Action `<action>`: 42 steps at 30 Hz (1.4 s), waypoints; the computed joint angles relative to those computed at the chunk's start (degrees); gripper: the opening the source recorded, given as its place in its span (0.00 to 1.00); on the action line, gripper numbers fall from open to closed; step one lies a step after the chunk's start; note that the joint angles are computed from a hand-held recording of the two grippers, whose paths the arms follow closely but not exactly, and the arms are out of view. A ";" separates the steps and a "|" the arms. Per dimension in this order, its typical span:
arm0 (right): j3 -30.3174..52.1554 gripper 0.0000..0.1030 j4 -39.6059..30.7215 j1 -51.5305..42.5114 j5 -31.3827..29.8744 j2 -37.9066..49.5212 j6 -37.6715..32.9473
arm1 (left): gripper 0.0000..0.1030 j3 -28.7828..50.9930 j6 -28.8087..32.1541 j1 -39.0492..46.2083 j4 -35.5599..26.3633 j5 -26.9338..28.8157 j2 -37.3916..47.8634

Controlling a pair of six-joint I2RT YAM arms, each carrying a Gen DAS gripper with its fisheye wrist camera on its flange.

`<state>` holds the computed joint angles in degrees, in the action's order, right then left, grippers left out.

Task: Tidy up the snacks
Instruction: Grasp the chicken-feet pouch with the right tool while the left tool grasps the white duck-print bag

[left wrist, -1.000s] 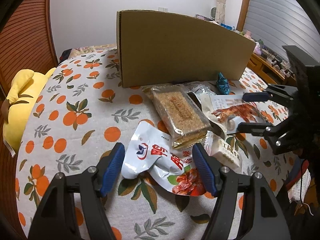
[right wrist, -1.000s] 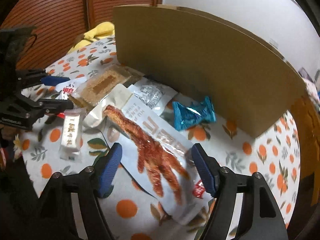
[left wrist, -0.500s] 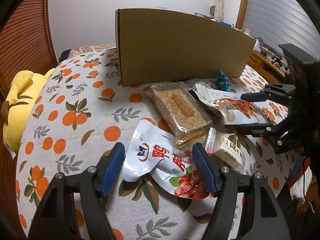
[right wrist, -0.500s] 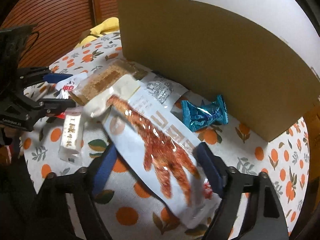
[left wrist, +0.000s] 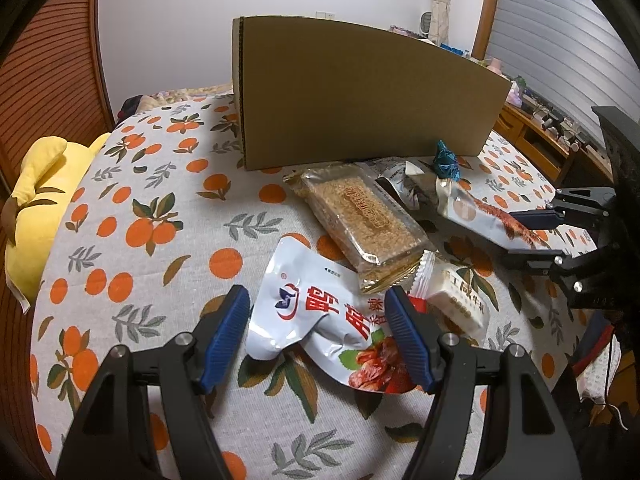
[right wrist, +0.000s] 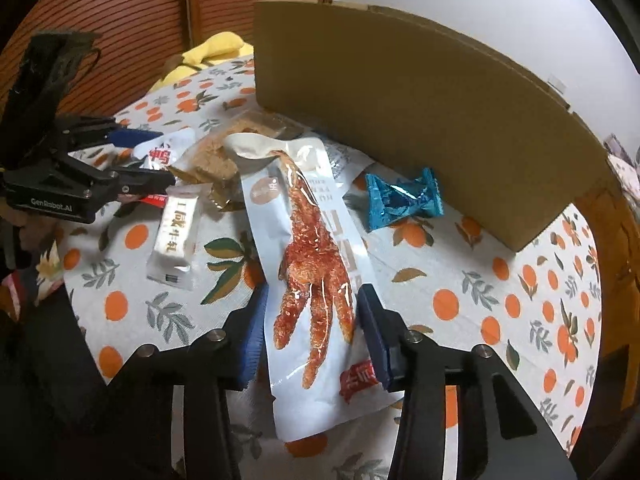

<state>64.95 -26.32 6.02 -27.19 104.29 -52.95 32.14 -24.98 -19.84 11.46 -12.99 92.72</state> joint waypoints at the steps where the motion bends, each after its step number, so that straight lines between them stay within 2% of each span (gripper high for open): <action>1: 0.05 0.41 0.17 -0.21 -0.19 -0.05 0.59 | 0.69 -0.04 -0.05 -0.02 -0.06 0.01 -0.09; 7: -1.20 0.39 1.03 -0.90 -0.93 -1.01 1.31 | 0.69 0.38 0.14 0.37 0.03 0.61 0.23; 13: -2.86 0.40 1.49 -1.64 -1.76 -2.11 1.15 | 0.68 2.38 1.82 -1.79 -2.06 -2.97 2.04; 16: -3.83 0.40 1.81 -2.01 -1.94 -2.76 0.81 | 0.63 1.02 2.95 -2.75 -1.33 -4.10 1.33; 18: -4.31 0.40 2.23 -1.81 -1.73 -3.05 0.88 | 0.52 -0.44 3.29 -2.81 -0.62 -4.07 0.10; 25: -4.73 0.40 2.83 -1.89 -2.17 -3.19 1.59 | 0.43 -3.34 2.42 -3.87 0.75 -4.12 -2.55; 30: -4.88 0.40 2.78 -2.31 -2.66 -3.22 1.44 | 0.29 -5.50 0.97 -3.59 2.55 -2.74 -5.61; 38: -5.02 0.40 2.79 -2.82 -3.26 -3.20 1.47 | 0.19 -6.60 0.07 -4.65 3.00 -3.28 -9.61; 42: -4.85 0.40 2.42 -3.12 -3.61 -3.24 1.63 | 0.19 -5.99 0.25 -5.14 2.12 -3.77 -10.48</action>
